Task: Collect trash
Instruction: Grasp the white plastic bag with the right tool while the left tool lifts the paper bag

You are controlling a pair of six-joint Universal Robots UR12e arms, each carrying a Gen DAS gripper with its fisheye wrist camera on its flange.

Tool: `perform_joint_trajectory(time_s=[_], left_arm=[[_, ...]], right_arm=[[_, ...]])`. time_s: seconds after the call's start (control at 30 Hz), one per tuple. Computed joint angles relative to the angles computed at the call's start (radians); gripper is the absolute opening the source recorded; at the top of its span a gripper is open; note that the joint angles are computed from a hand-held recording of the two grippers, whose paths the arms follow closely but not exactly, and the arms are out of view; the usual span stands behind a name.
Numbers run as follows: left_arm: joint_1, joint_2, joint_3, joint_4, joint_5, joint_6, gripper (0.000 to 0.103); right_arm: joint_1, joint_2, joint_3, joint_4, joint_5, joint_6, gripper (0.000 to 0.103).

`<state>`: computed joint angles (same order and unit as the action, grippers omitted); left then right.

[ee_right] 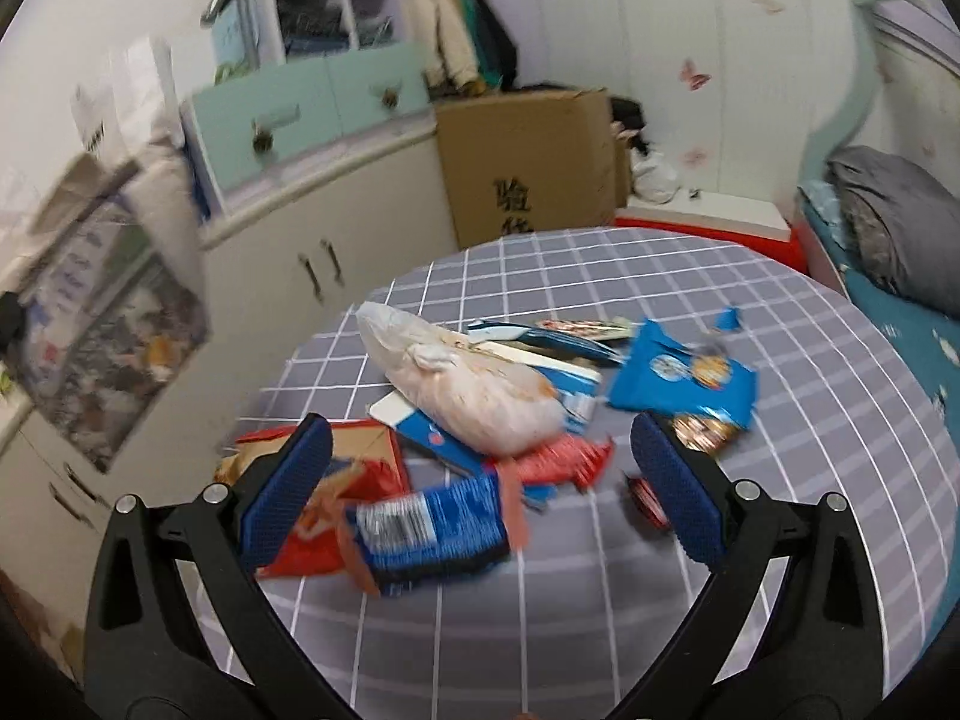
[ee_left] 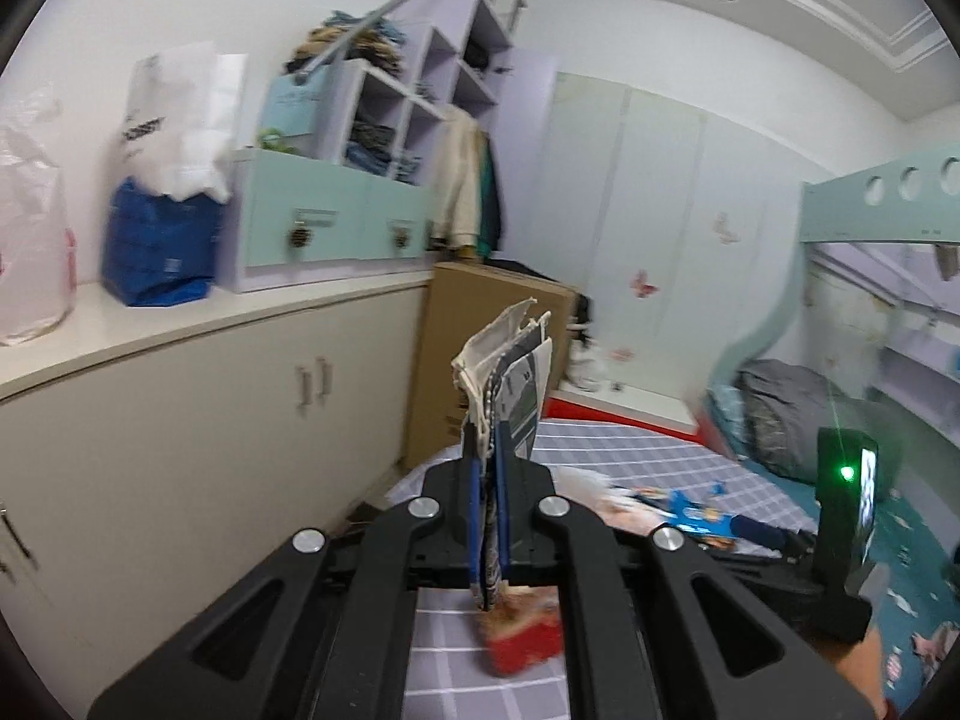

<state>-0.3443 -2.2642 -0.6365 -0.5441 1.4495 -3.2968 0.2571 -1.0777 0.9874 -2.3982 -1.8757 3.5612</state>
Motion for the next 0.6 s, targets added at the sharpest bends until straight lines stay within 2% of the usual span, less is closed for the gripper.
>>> perform_joint_trajectory(time_s=[0.07,0.17,0.2,0.23,0.27,0.4,0.6], left_arm=[[0.009,-0.007,0.009,-0.012,0.011,-0.003,0.004],[0.022,-0.009,0.004,-0.023,0.011,-0.007,0.004],[0.025,-0.009,0.001,-0.026,0.014,-0.010,0.004],[0.030,-0.010,-0.001,-0.032,0.013,-0.012,0.004],[0.034,-0.007,-0.008,-0.032,0.010,-0.012,0.004],[0.049,0.000,-0.032,-0.032,0.004,-0.018,0.004],[0.074,0.029,-0.096,-0.010,-0.001,-0.044,0.004]], right_arm=[[-0.007,0.041,-0.069,0.070,0.022,-0.032,0.096],[-0.013,0.087,-0.151,0.180,0.040,-0.053,0.087],[-0.016,0.098,-0.172,0.216,0.050,-0.055,0.074],[-0.017,0.108,-0.188,0.248,0.053,-0.058,0.046],[-0.017,0.108,-0.188,0.259,0.053,-0.061,0.035],[-0.011,0.088,-0.149,0.201,0.041,-0.059,0.033],[0.036,0.062,-0.124,0.037,-0.065,-0.091,0.032]])
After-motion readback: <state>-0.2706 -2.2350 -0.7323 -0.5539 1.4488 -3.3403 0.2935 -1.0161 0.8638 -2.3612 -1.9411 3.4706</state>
